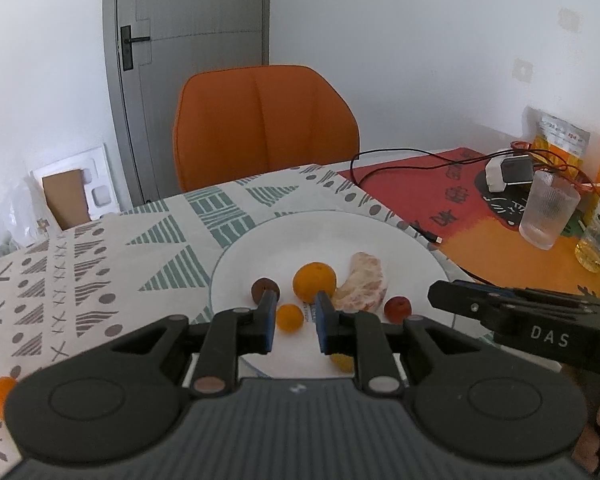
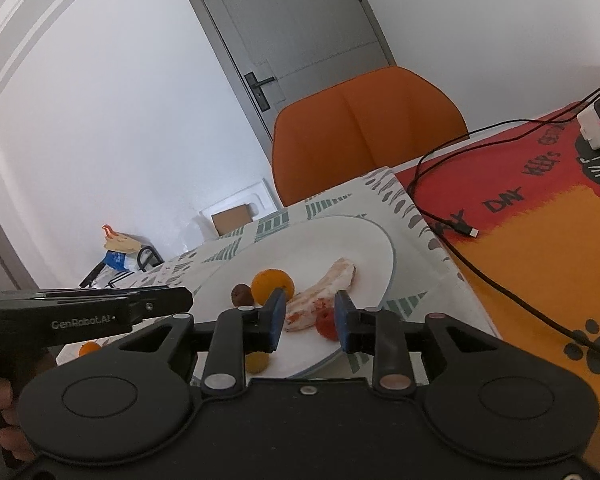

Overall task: Organize fruits
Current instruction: 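Carry the small orange and red plum onto the white plate while both tools open to release, then move both open tools back from the plate to the fruit cluster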

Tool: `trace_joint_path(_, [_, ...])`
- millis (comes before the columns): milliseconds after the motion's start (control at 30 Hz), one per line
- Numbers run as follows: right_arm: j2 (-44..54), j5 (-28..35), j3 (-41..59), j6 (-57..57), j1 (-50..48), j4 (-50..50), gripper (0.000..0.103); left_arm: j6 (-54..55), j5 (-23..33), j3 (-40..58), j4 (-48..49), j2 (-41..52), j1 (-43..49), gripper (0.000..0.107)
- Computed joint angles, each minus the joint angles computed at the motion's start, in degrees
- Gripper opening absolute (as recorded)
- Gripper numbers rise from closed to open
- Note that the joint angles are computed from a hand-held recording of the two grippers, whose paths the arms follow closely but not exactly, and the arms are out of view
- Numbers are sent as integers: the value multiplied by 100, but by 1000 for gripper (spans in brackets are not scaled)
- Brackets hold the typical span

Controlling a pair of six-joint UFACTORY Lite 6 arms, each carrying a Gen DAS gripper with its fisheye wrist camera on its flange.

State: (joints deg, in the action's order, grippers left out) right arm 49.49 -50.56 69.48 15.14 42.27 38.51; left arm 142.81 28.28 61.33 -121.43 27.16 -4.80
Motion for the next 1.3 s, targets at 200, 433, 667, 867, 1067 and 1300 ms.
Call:
trace_joint_path(200, [-53,116,92,-78,53,65,39,-143,28,-241,249,-407,312,22])
trace_joint_path(433, [-195,210,258,-720,258,641,61,-620,122,-269,576,-603,847,57])
trace_joint_path(667, [-19,121,811,-1729,551,1549,103,-523,482,-436,534,-846,1367,93])
trace_joint_path(867, [144,375,1270,-2029,604,1725,103,-770,716,-430,771,-877,1832,98])
trace_joint_path(1067, [383,638,1811,-2493,704,1967,103,-888,848,-353,945,-805,2264,98])
trace_joint_path(1300, [771,988,2596,-3126,809,2340,103,-1183,1122,-260,1284,-748,2766,98])
